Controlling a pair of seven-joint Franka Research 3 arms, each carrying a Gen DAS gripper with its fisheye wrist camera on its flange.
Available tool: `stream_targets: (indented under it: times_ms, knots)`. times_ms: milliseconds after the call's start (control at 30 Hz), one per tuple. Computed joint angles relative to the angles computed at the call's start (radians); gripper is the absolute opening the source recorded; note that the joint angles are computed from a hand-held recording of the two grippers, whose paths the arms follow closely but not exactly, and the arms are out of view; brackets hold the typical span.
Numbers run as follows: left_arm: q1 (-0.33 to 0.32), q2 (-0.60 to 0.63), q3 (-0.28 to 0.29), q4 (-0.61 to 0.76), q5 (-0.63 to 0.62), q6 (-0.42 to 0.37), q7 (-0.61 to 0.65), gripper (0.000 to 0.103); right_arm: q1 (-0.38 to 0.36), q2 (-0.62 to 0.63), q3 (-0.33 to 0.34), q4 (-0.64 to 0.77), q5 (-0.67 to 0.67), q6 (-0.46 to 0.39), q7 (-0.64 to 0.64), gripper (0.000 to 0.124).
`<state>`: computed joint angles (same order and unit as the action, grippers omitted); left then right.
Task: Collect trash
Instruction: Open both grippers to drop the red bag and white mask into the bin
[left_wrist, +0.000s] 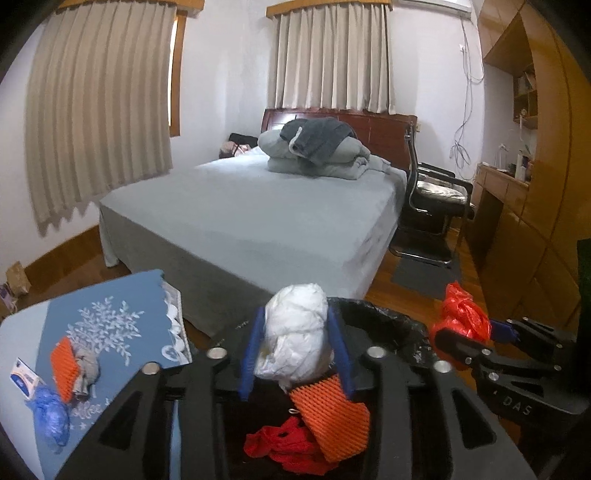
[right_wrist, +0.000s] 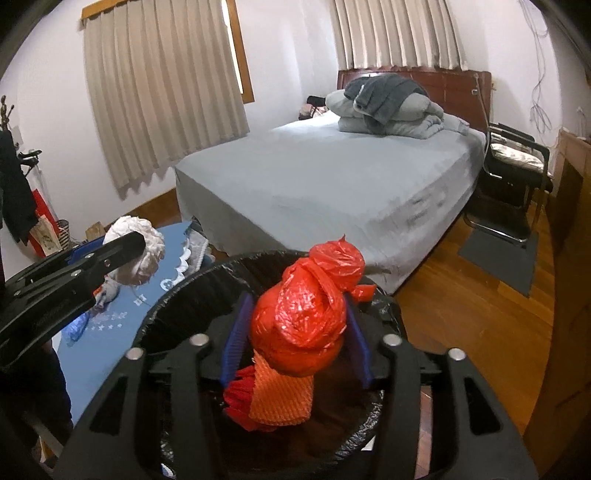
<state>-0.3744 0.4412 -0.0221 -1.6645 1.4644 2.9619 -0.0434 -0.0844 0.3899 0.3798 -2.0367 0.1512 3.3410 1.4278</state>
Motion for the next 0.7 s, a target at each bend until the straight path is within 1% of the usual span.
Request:
stream_targets:
  times_ms: [33,67,133,167,233,267,333,500,567,700]
  knots:
    - [0.003,0.001,0.001,-0.001,0.003,0.009,-0.007,0.053,0.011,0.0,-0.012,-0.001,0.005,0.002,0.002,0.063]
    - [0.002,0.001,0.003,-0.003,0.008,0.013,-0.018,0.056,0.028,-0.001,-0.03,-0.003,0.011,0.006,0.003,0.066]
    - [0.002,-0.009,0.007,-0.016,0.021,0.007,-0.038,0.064,0.042,-0.003,-0.047,-0.006,0.015,0.011,0.006,0.076]
    - [0.002,-0.017,0.009,-0.024,0.033,-0.002,-0.054,0.066,0.056,-0.006,-0.061,-0.009,0.019,0.014,0.007,0.078]
    - [0.0,-0.041,0.008,-0.046,0.07,-0.036,-0.096,0.075,0.066,-0.01,-0.072,-0.014,0.021,0.02,0.012,0.086]
    - [0.005,-0.052,0.003,-0.057,0.084,-0.049,-0.109,0.077,0.075,-0.014,-0.081,-0.017,0.023,0.024,0.014,0.088]
    - [0.018,-0.084,-0.008,-0.092,0.106,-0.085,-0.131,0.087,0.079,-0.02,-0.085,-0.022,0.02,0.03,0.021,0.093]
    - [0.068,-0.161,-0.044,-0.192,0.131,-0.154,-0.152,0.095,0.064,-0.028,-0.059,-0.025,-0.004,0.03,0.041,0.096]
    - [0.091,-0.198,-0.054,-0.244,0.137,-0.181,-0.17,0.096,0.04,-0.024,-0.023,-0.018,-0.025,0.025,0.05,0.096]
    - [0.136,-0.263,-0.072,-0.337,0.141,-0.245,-0.214,0.097,0.042,-0.007,0.002,0.007,-0.046,0.013,0.051,0.097]
